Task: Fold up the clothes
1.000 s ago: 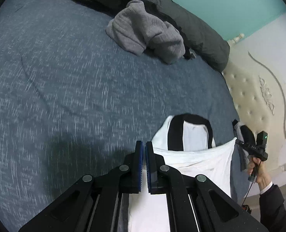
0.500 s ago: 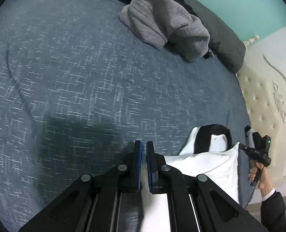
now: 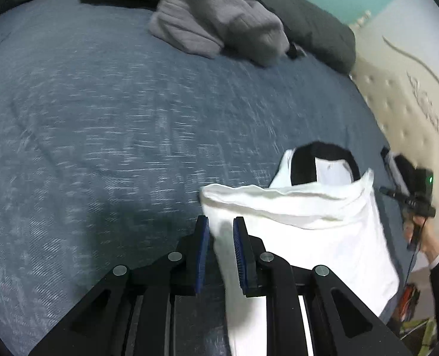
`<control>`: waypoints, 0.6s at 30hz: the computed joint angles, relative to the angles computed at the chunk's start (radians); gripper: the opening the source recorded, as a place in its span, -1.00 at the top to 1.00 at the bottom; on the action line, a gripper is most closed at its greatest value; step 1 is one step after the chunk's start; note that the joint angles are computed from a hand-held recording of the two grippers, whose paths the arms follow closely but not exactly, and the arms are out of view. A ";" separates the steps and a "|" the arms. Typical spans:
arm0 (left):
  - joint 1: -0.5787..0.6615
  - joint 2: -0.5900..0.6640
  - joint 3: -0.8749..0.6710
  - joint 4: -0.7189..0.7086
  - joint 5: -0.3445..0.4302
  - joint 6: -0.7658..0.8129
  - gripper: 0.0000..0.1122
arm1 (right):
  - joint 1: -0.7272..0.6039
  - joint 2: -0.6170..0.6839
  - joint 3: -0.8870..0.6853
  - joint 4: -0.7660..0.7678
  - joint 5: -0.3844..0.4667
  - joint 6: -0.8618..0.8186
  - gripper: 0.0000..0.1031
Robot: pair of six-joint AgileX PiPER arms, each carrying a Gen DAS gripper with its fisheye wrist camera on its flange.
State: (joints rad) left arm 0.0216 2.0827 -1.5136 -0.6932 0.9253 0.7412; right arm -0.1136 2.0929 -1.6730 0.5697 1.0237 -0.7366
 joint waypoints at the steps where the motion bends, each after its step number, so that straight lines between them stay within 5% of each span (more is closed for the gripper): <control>1: -0.023 0.013 -0.024 0.049 -0.012 -0.021 0.67 | 0.011 0.006 -0.007 -0.019 -0.012 0.008 0.63; 5: -0.055 0.044 -0.063 0.109 -0.038 -0.050 0.67 | 0.056 0.049 -0.046 -0.149 -0.060 0.066 0.61; 13: -0.007 0.146 -0.219 0.032 -0.040 -0.133 0.64 | 0.060 0.190 -0.258 -0.141 -0.043 0.201 0.61; 16: 0.012 0.157 -0.237 -0.010 -0.040 -0.137 0.21 | 0.047 0.204 -0.286 -0.131 -0.050 0.240 0.61; 18: 0.022 0.155 -0.234 -0.040 -0.028 -0.114 0.18 | 0.026 0.188 -0.263 -0.091 -0.072 0.220 0.54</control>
